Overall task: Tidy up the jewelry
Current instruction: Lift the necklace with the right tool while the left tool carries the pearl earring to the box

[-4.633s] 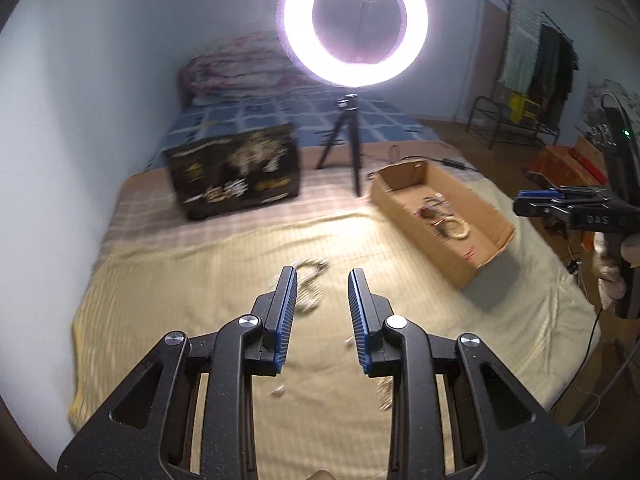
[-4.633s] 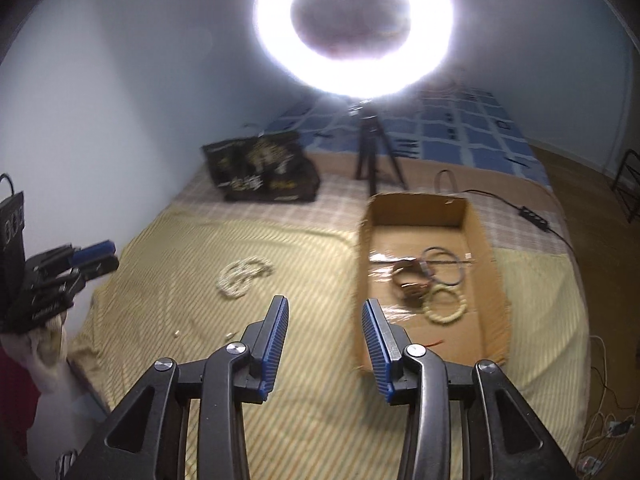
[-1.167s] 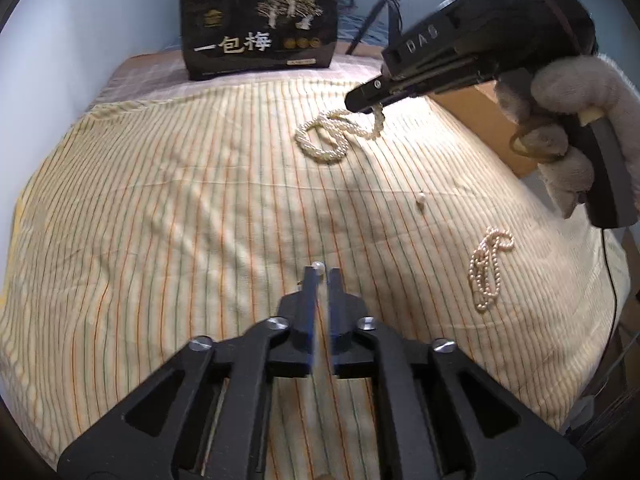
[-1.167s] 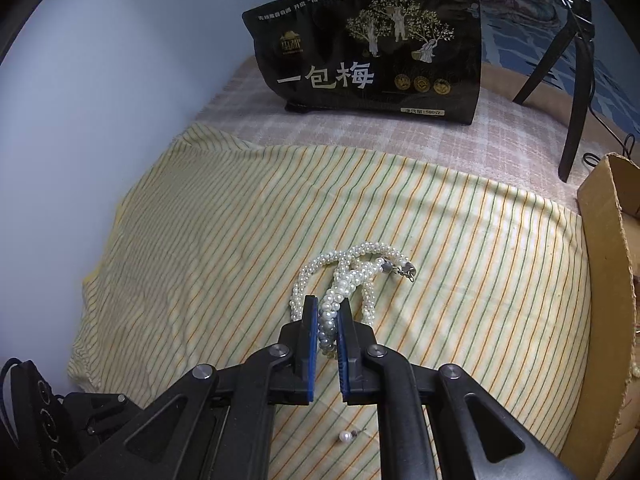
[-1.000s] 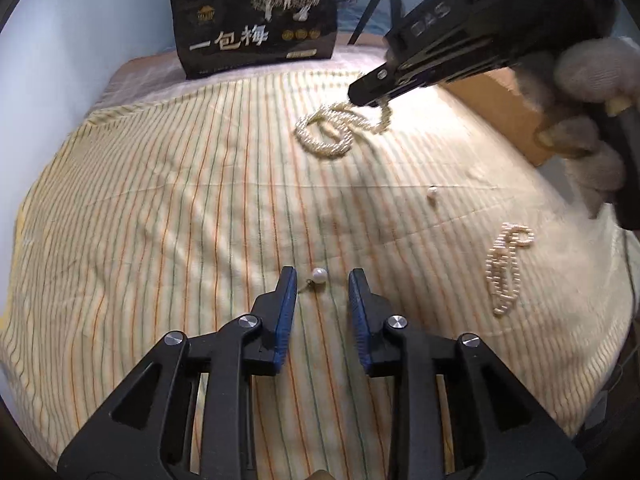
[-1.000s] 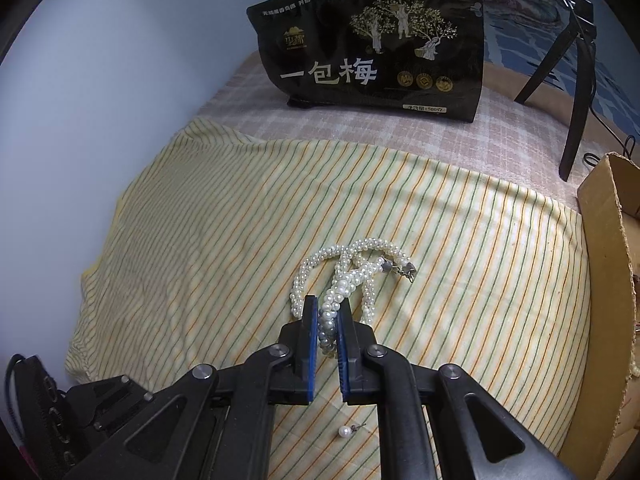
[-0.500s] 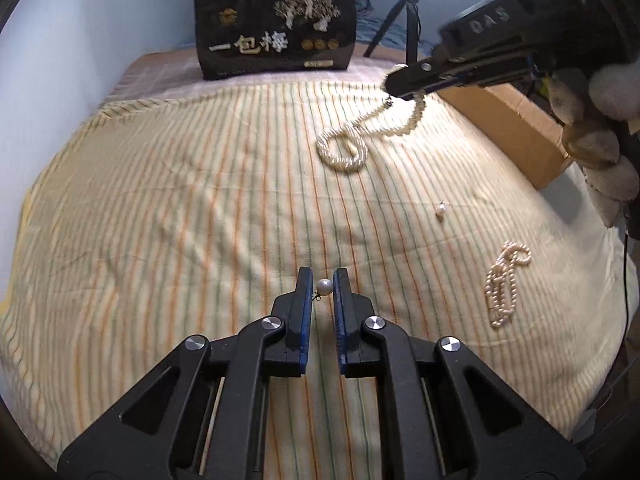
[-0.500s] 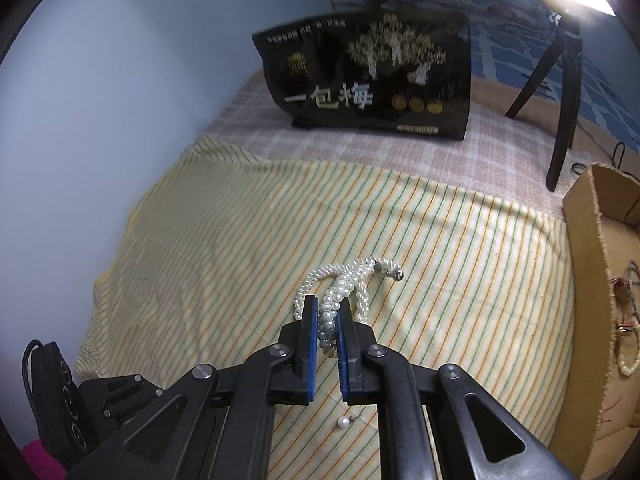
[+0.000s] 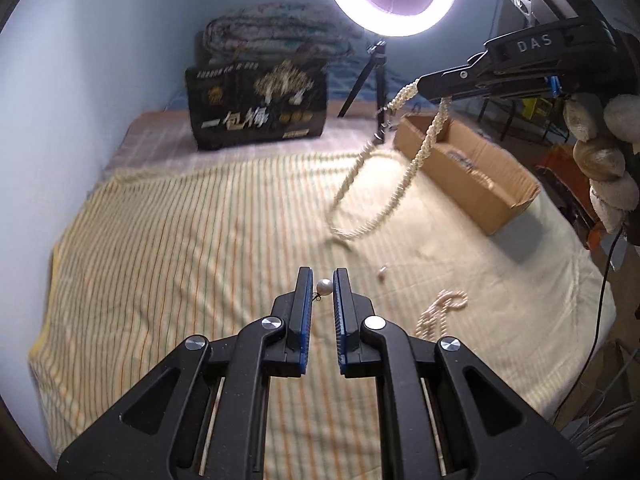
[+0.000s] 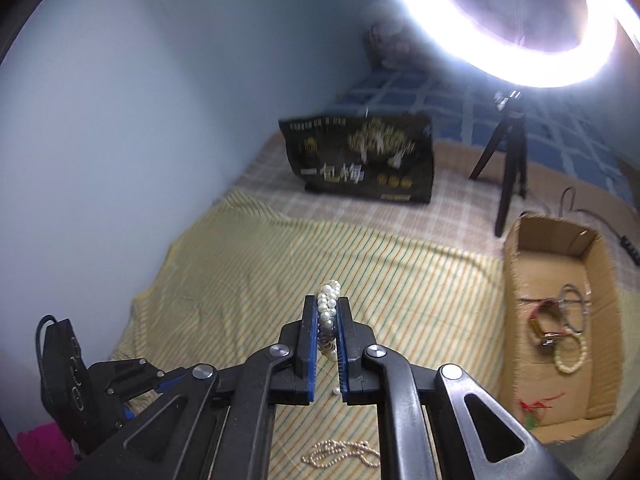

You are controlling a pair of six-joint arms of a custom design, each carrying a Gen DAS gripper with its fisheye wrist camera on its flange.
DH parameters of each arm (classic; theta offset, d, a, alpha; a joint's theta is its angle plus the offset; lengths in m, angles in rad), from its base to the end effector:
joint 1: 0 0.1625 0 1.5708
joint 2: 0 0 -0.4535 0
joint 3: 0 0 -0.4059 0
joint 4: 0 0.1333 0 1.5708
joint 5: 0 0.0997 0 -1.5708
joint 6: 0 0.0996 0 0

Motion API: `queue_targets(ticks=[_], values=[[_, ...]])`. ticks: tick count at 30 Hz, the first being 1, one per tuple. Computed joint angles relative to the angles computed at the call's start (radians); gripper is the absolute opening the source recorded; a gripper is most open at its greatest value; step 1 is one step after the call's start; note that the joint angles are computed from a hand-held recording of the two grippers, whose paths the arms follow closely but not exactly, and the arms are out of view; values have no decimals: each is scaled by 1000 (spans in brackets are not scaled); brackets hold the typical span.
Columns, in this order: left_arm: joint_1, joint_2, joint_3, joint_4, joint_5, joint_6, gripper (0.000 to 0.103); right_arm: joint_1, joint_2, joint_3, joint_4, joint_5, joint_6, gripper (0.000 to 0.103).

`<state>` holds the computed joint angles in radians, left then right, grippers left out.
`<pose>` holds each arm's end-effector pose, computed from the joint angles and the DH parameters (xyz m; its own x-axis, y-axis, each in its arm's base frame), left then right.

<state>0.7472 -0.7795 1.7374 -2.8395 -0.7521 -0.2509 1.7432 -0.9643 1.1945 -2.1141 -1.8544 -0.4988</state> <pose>-0.3528 -0.6077 0.1150 -0.7819 0.1778 -0.5976 0.5206 0.7135 -0.4689 0.2373 -0.7484 0.3822 -0.7655 -0.5184 0.3811 -0.6028 0.7849 -0.1431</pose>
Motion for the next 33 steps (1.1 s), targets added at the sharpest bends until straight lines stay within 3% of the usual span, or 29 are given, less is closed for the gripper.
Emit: queue_targets(ticks=[9,19,33], values=[[-32,50,-98,-7,-31,78,8,6,-78,-31,-7,4,-26,6],[-36,144,-241,22,-90,133,8,-18,-93,-121,-6,-39,-47,6],[-16,359,-589,149,-185,200,8,-80,-43,-243,-20,-119,-71,6]])
